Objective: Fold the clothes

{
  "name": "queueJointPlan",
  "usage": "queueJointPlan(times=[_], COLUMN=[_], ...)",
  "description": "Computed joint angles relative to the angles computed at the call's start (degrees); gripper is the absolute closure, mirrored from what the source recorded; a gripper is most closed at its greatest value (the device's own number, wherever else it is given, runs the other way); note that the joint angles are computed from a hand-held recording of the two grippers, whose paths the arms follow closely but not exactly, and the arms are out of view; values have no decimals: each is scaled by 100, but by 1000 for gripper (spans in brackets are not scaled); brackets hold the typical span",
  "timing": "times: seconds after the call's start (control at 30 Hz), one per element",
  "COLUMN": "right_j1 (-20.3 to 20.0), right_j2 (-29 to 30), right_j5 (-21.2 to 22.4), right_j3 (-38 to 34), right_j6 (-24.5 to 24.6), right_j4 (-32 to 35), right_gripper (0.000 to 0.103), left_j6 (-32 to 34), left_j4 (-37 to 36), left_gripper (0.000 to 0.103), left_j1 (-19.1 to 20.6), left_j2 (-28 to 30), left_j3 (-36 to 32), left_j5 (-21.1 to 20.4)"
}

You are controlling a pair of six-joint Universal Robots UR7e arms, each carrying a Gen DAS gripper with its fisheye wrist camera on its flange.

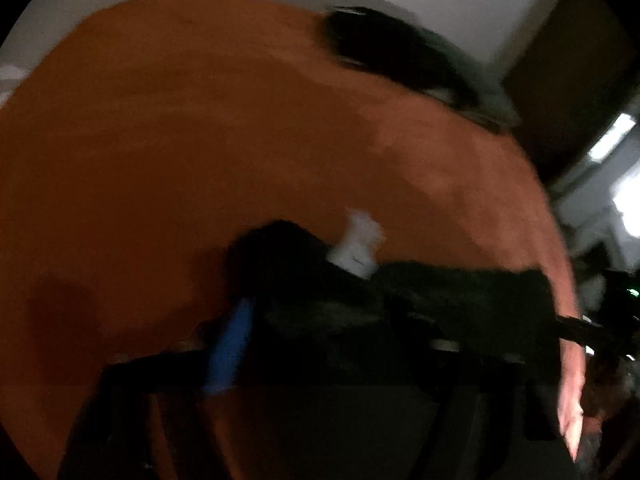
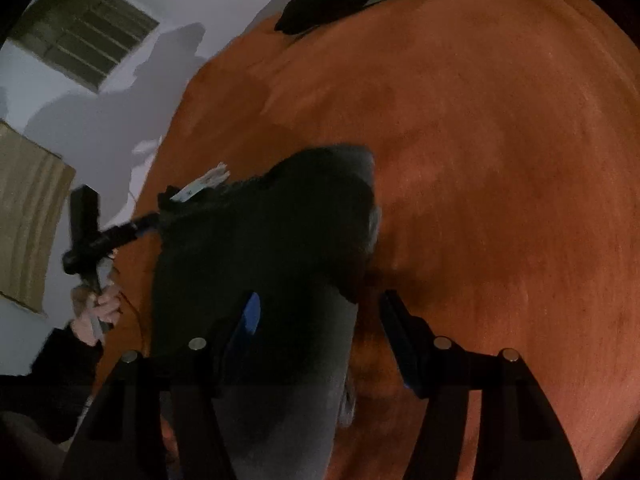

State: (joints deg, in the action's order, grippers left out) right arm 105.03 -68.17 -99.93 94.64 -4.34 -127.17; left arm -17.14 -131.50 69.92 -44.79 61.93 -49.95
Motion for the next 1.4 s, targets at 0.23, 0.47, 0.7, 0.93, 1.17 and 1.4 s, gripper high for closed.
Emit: queueJointPlan(times=[0.23, 0.47, 0.7, 0.93, 1.17, 1.4], right_j1=[-34, -64, -107, -181, 227, -69], right_j2=[351, 718, 750, 1177, 933, 1373], right_j5=[190, -94, -28, 116, -212, -405], right_j3=[-204, -404, -653, -944, -486, -841], right_j6=[402, 615, 792, 768, -35, 464], right_j4=[-699, -704, -773, -637, -2002, -1514], right_gripper=[93, 89, 49, 69, 89, 80], left_j6=[-290, -1051, -909, -521, -582, -1234], left_j4=[-1058, -230, -452, -104, -860, -160], left_gripper=[93, 92, 46, 59, 91, 94], left_j1=[13, 305, 378, 439, 167, 443], left_j2=[-89, 282, 169, 509, 535, 749], left_j3=[352, -470, -523, -721, -455, -1010], left_j5=[-194, -191, -277, -740, 153, 44])
